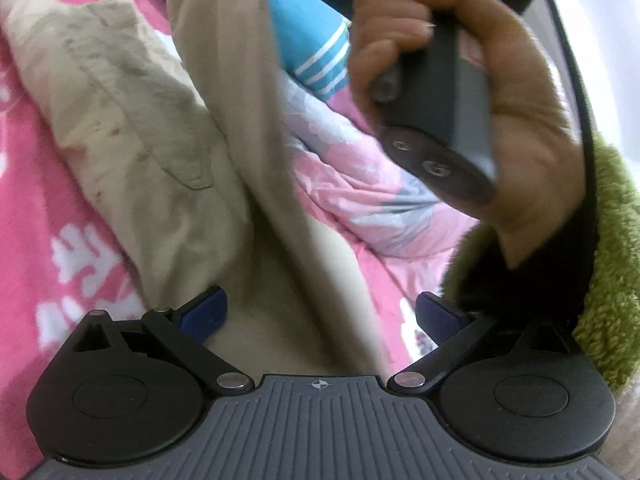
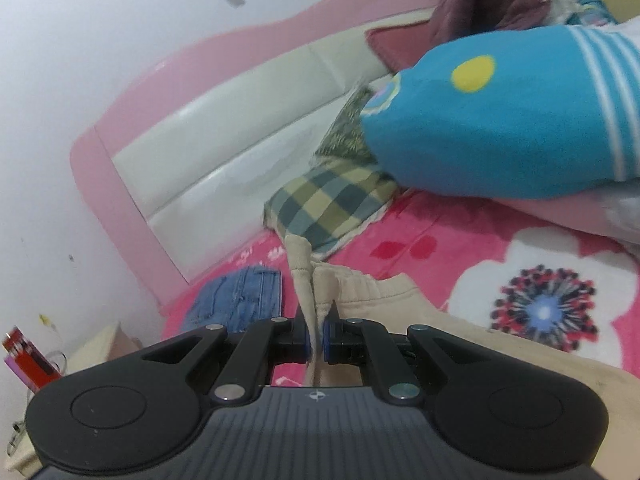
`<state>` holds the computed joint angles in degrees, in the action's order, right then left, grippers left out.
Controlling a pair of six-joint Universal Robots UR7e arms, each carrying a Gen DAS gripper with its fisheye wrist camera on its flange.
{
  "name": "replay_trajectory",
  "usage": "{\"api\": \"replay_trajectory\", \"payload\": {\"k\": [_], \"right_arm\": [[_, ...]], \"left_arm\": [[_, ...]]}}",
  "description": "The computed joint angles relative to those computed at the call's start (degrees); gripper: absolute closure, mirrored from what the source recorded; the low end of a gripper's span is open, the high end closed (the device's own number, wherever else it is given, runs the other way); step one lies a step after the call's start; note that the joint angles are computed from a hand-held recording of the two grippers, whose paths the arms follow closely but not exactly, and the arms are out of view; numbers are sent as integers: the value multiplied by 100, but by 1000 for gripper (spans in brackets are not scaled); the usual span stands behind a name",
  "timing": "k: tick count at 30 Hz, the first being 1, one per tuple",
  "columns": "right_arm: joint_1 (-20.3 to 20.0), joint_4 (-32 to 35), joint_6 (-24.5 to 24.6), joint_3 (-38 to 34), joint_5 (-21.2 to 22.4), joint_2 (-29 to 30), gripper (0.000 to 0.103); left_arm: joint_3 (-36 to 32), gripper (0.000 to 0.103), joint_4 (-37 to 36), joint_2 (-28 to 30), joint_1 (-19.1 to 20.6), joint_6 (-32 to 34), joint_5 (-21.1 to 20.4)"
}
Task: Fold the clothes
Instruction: 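Carry the lifted cuff over the trousers with the right gripper and release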
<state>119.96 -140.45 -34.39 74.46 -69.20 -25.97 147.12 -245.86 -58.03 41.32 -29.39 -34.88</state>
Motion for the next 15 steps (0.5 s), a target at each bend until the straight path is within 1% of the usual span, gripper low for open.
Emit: {"api": "replay_trajectory", "payload": {"k": [4, 6, 8, 9, 11, 12, 15], "right_arm": [[184, 70, -258, -150, -411, 248, 98], [278, 118, -405, -191, -681, 353, 97], [345, 264, -523, -256, -886, 444, 96], [370, 491, -539, -357, -961, 503, 93], [405, 1174, -489, -667, -1045, 646, 71], [401, 1414, -455, -753, -995, 679, 58], [394, 1426, -400, -670, -808, 569, 57]], "left_arm": [[120, 5, -512, 91, 64, -94, -215], [149, 9, -717, 150, 78, -136, -246], [163, 10, -816, 172, 90, -159, -281], [164, 10, -846, 178, 92, -165, -294], [154, 9, -830, 176, 86, -177, -276], [147, 8, -827, 177, 83, -176, -269], [114, 4, -830, 191, 68, -103, -268]]}}
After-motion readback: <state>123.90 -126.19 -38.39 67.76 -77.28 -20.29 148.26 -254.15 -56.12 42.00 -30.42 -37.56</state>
